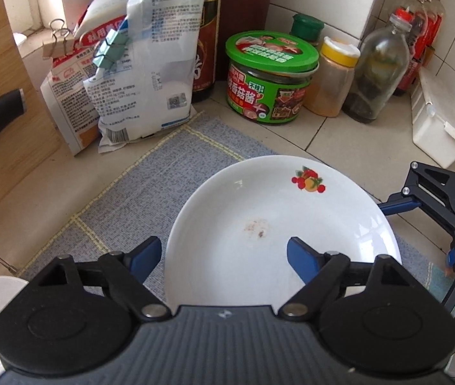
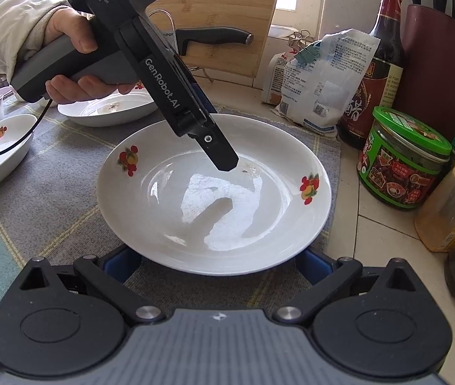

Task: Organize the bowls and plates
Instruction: 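Lower the plate onto the mat and open the left gripper, then move the left tool to the large white plate by the card and grasp its rim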

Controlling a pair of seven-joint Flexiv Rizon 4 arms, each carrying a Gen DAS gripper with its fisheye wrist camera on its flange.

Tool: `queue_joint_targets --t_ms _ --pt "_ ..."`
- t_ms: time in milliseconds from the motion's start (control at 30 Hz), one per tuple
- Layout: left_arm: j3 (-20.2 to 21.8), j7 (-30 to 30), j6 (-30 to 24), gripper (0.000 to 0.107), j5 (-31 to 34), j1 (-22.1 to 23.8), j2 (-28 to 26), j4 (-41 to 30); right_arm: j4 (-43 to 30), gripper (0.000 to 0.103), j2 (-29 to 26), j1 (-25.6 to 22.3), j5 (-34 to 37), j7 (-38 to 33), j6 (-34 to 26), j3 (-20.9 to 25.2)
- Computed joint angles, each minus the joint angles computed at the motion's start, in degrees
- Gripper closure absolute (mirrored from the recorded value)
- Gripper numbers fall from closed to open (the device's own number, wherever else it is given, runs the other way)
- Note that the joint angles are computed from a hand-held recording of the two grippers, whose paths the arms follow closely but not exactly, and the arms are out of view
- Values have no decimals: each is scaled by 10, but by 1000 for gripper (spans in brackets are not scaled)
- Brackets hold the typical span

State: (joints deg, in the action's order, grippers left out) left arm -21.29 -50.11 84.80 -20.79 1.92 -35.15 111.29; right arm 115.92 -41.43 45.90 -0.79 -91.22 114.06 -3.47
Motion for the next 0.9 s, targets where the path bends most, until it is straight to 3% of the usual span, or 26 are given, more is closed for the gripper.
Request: queue_joint_targets --t_ms 233,400,467,700,767,900 --pt "-29 -29 72 14 3 29 58 72 26 0 20 40 40 1 4 -26" --pt "-48 -92 123 12 20 54 105 131 48 0 36 80 80 -3 24 -43" --pt "-62 -116 147 10 31 70 122 158 54 0 41 86 93 -4 34 -37" --pt "-49 -225 218 9 60 69 185 251 64 0 50 81 92 -20 52 4" --pt "-21 -251 235 9 57 43 198 272 66 0 51 70 83 -21 59 24" --pt "85 -272 276 9 10 -74 213 313 66 0 50 61 69 -19 60 48"
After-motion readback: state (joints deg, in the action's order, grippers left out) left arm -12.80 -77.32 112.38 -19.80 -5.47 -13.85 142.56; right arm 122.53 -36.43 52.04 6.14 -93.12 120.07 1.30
